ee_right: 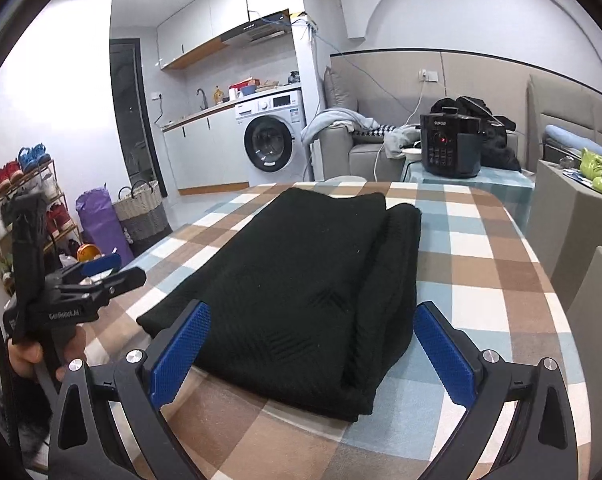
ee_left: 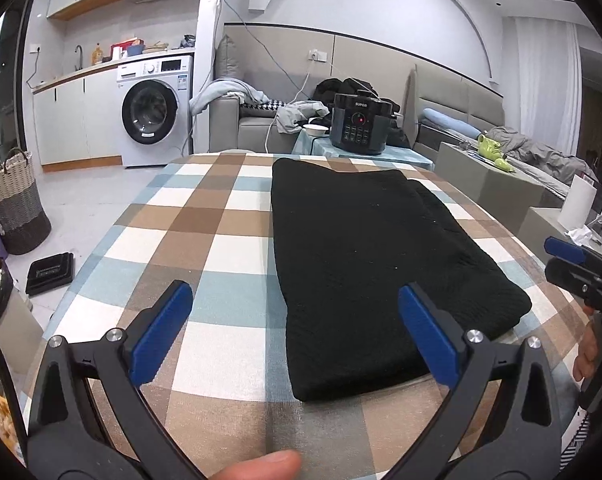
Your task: Fold small clothes
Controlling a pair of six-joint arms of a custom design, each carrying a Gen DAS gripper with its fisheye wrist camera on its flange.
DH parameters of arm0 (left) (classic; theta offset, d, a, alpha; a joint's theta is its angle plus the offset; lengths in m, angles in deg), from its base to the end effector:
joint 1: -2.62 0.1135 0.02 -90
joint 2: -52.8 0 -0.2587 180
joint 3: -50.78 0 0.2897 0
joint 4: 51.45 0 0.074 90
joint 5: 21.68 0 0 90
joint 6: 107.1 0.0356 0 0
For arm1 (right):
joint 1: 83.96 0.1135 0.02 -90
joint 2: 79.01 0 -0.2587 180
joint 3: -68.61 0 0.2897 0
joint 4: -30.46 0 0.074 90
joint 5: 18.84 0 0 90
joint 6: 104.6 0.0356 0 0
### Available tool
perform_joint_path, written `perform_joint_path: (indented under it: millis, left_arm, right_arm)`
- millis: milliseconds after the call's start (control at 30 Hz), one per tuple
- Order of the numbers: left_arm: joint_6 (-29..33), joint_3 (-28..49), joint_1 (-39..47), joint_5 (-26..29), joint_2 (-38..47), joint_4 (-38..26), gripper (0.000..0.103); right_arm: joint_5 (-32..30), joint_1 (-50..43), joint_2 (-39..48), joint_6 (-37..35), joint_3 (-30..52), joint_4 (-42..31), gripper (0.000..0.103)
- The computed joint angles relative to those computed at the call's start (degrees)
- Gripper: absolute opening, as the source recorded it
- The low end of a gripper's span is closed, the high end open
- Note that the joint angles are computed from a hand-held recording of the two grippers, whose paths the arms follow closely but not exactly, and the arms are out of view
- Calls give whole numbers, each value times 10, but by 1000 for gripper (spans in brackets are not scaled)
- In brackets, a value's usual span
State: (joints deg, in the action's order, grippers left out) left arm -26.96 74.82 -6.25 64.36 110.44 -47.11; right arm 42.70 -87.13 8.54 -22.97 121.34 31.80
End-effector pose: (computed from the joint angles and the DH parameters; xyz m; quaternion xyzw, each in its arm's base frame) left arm 0.2161 -0.0312 0.1182 -0.0249 0.8621 -0.0528 0.5034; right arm 0.3350 -0.0016 0.1485 -0.1550 0.8476 0.1693 0.4784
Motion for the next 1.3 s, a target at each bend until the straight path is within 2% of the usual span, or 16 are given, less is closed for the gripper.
perform_joint_path:
  millis: [533,1300]
  left_arm:
    - [12,-24,0,2,-27,26,102]
    - [14,-30,0,9,-44,18,102]
  right_arm:
    - [1,1,-5,22,-56,121,103]
    - [-6,-1,11,17,-44,118,103]
